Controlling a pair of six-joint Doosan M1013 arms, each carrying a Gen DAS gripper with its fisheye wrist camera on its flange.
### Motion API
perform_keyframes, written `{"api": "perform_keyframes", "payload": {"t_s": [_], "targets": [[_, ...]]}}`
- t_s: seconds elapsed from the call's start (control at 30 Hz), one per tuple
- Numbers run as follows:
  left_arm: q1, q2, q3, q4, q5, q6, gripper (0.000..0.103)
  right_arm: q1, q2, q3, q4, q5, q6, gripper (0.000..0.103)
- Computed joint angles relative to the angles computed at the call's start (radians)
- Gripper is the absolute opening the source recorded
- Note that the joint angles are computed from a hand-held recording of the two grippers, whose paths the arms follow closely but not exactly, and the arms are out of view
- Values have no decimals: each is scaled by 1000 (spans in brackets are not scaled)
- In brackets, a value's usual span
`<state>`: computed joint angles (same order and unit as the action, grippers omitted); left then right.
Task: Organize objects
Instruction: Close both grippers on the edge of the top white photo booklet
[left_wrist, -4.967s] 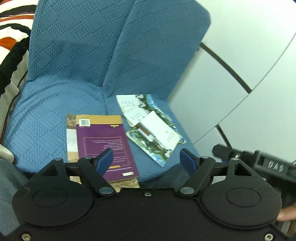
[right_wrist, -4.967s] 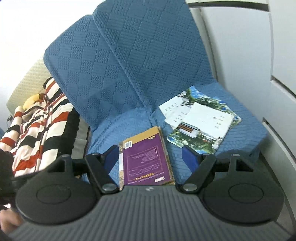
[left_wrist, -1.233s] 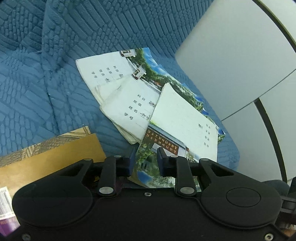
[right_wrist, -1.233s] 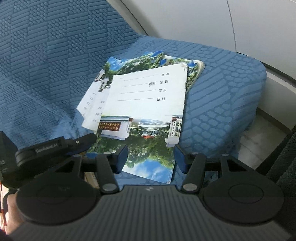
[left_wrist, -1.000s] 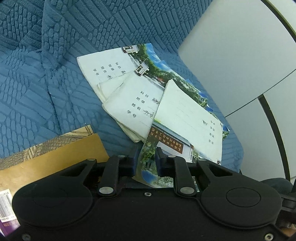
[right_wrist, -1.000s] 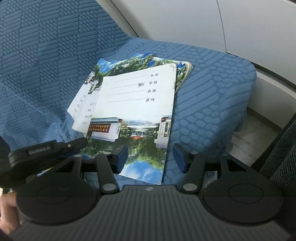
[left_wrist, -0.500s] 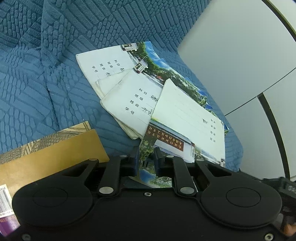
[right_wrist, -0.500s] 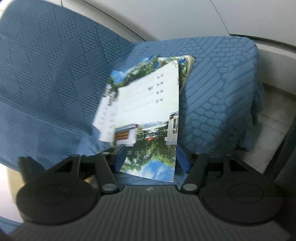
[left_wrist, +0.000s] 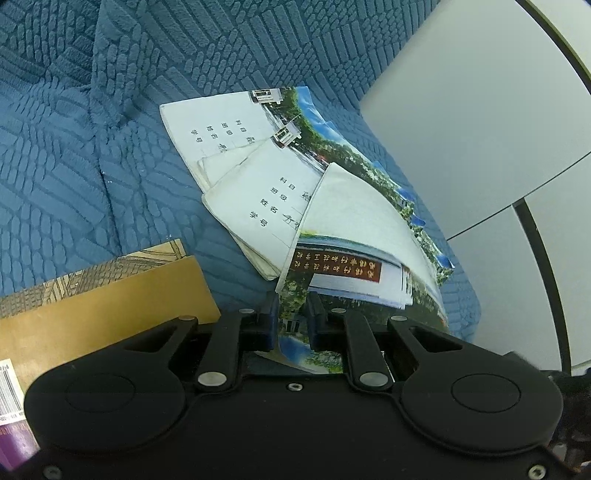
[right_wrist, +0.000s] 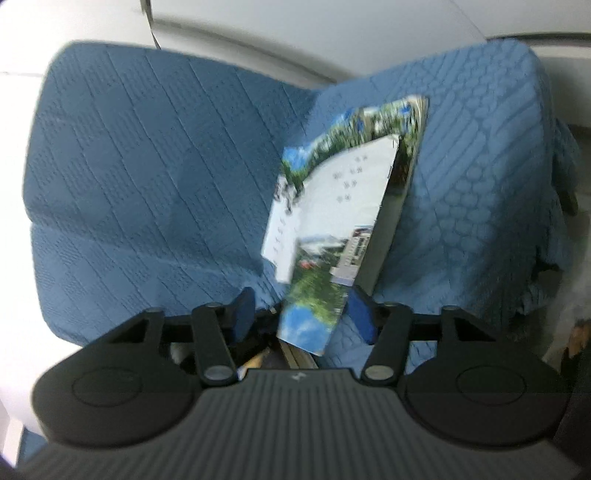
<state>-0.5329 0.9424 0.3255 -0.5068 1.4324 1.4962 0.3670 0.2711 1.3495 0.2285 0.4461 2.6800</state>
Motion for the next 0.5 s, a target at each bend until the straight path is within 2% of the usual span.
{"api": "perform_keyframes", "payload": {"t_s": [0.07,0.13,0.23,0.33,0.4,0.5], "targets": [[1,-1,3,-5,0,3,14,1,11,-20,2,26,-18,49],[3,-5,12,-8,-5,1,11,2,26,-51,12,87,-36,47],[4,-6,17,-11,-5,-3,10,-2,43,-67,110,128,-70,47],[4,-4,14,-2,-1,-5,9,4,63,-91,131,174,-75,47],[4,4,-1,1,9,-6,9,7,67,-92,140,179,-42,48],[3,20,-36,9,32,-14,8,20,61,-70,94,144,75,48]]}}
